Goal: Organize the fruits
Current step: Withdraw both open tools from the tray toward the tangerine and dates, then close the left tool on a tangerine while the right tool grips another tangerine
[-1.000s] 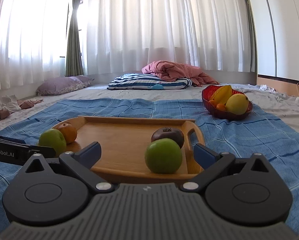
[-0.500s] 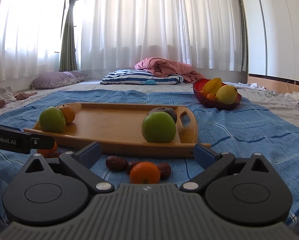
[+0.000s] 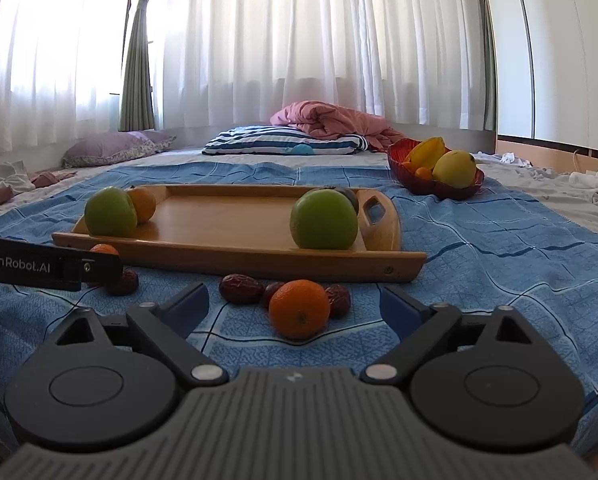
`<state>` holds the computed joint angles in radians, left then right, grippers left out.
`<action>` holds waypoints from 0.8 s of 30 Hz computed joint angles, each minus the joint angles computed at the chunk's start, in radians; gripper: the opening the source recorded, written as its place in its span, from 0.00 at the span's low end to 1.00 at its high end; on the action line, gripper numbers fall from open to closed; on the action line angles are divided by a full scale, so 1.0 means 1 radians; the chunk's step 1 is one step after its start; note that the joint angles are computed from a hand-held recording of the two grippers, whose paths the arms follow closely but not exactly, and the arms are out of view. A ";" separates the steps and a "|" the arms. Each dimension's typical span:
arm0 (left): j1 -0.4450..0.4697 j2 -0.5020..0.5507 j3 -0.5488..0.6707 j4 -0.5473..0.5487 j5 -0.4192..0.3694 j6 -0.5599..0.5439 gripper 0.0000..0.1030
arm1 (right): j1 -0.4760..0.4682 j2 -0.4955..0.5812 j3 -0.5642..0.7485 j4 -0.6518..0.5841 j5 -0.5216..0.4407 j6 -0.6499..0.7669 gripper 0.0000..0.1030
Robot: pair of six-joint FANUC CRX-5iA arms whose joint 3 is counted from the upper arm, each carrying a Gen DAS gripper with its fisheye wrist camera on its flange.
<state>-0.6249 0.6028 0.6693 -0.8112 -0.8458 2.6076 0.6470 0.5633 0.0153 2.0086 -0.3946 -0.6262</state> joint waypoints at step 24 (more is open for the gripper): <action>0.030 0.034 0.053 0.082 -0.026 -0.019 0.66 | 0.006 0.009 0.015 -0.068 0.033 0.024 0.57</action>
<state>-0.5951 0.6368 0.7221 -0.7290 -0.8722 2.5881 0.6527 0.5718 0.0302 1.9407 -0.3612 -0.6022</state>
